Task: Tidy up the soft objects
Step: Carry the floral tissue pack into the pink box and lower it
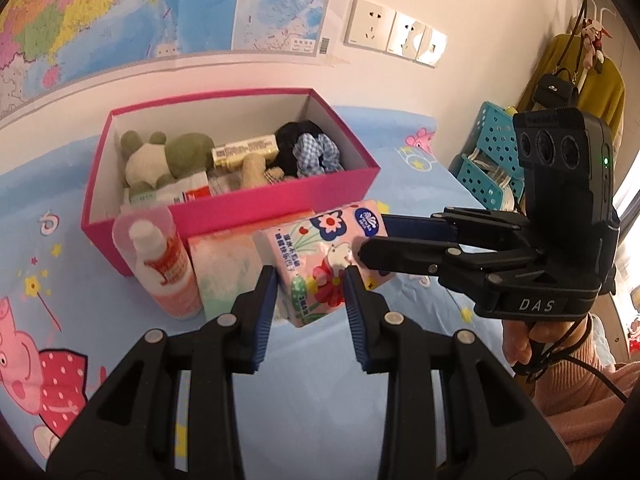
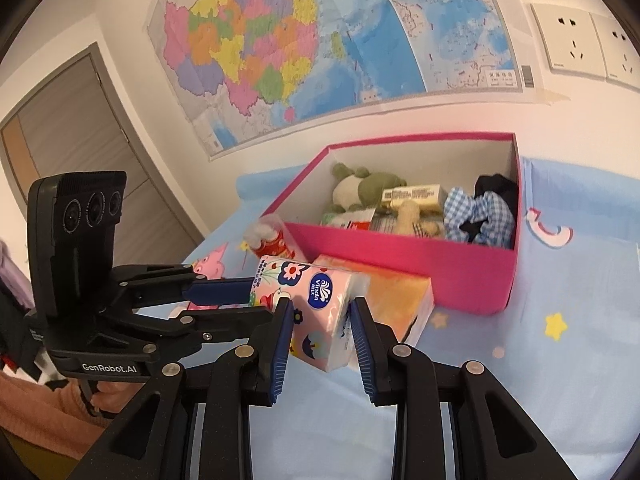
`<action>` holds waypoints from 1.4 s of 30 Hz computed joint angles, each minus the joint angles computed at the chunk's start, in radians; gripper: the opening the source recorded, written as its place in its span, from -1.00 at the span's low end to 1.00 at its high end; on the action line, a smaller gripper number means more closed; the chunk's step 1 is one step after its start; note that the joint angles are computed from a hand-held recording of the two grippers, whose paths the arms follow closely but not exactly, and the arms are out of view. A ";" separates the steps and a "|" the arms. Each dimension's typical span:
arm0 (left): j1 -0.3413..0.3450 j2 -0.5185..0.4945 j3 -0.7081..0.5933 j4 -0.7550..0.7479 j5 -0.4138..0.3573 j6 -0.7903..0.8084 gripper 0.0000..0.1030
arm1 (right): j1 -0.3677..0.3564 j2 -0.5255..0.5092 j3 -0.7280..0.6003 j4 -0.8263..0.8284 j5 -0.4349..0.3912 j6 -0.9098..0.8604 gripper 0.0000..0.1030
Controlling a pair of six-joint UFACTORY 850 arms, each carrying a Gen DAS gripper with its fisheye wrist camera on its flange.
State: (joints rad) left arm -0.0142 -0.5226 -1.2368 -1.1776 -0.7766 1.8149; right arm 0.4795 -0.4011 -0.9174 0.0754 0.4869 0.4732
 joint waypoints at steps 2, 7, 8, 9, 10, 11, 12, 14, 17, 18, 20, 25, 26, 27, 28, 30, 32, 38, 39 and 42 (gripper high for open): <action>-0.005 -0.006 -0.013 -0.004 0.006 -0.005 -0.32 | -0.006 -0.001 -0.008 -0.002 -0.005 -0.002 -0.40; -0.014 -0.015 -0.036 -0.020 0.016 -0.007 -0.32 | -0.019 -0.006 -0.027 -0.002 -0.009 -0.014 -0.40; -0.016 -0.015 -0.037 -0.024 0.020 -0.004 -0.32 | -0.021 -0.008 -0.029 -0.007 -0.008 -0.011 -0.40; -0.016 -0.015 -0.038 -0.028 0.023 0.000 -0.32 | -0.024 -0.009 -0.032 -0.012 -0.008 -0.008 -0.40; -0.018 -0.015 -0.040 -0.031 0.026 0.001 -0.32 | -0.026 -0.010 -0.035 -0.011 -0.008 -0.011 -0.40; -0.019 -0.015 -0.042 -0.033 0.028 0.000 -0.32 | -0.027 -0.011 -0.038 -0.008 -0.010 -0.016 -0.40; -0.021 -0.018 -0.046 -0.033 0.030 -0.001 -0.32 | -0.028 -0.013 -0.041 -0.005 -0.012 -0.022 -0.40; -0.023 -0.021 -0.054 -0.034 0.032 -0.004 -0.32 | -0.031 -0.015 -0.047 0.001 -0.012 -0.030 -0.40; -0.028 -0.026 -0.066 -0.037 0.036 -0.007 -0.32 | -0.036 -0.017 -0.055 0.006 -0.019 -0.041 -0.40; -0.029 -0.028 -0.071 -0.039 0.037 -0.007 -0.32 | -0.038 -0.019 -0.060 0.009 -0.021 -0.049 -0.40; -0.031 -0.031 -0.079 -0.042 0.039 -0.009 -0.32 | -0.042 -0.021 -0.066 0.006 -0.022 -0.051 -0.40; -0.038 -0.044 -0.107 -0.045 0.049 -0.016 -0.32 | -0.055 -0.039 -0.094 -0.001 -0.034 -0.052 -0.40; -0.040 -0.046 -0.111 -0.046 0.053 -0.018 -0.32 | -0.058 -0.041 -0.098 -0.002 -0.035 -0.052 -0.40; -0.042 -0.049 -0.116 -0.046 0.057 -0.021 -0.32 | -0.060 -0.044 -0.102 -0.005 -0.035 -0.050 -0.40; -0.043 -0.053 -0.123 -0.042 0.059 -0.030 -0.32 | -0.063 -0.047 -0.107 -0.009 -0.035 -0.047 -0.40; -0.045 -0.058 -0.131 -0.041 0.062 -0.035 -0.32 | -0.069 -0.053 -0.117 -0.015 -0.035 -0.042 -0.40; -0.047 -0.063 -0.139 -0.042 0.065 -0.040 -0.32 | -0.074 -0.059 -0.126 -0.022 -0.037 -0.039 -0.40; -0.051 -0.078 -0.162 -0.042 0.073 -0.058 -0.32 | -0.084 -0.076 -0.145 -0.049 -0.043 -0.012 -0.40; -0.053 -0.081 -0.166 -0.040 0.075 -0.062 -0.32 | -0.086 -0.079 -0.148 -0.055 -0.045 -0.005 -0.40; -0.056 -0.091 -0.179 -0.033 0.079 -0.077 -0.32 | -0.090 -0.086 -0.156 -0.064 -0.050 0.007 -0.40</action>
State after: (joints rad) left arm -0.0707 -0.6131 -1.4160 -1.2111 -0.6980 1.7382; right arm 0.3895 -0.4867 -1.0730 0.0116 0.4372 0.4801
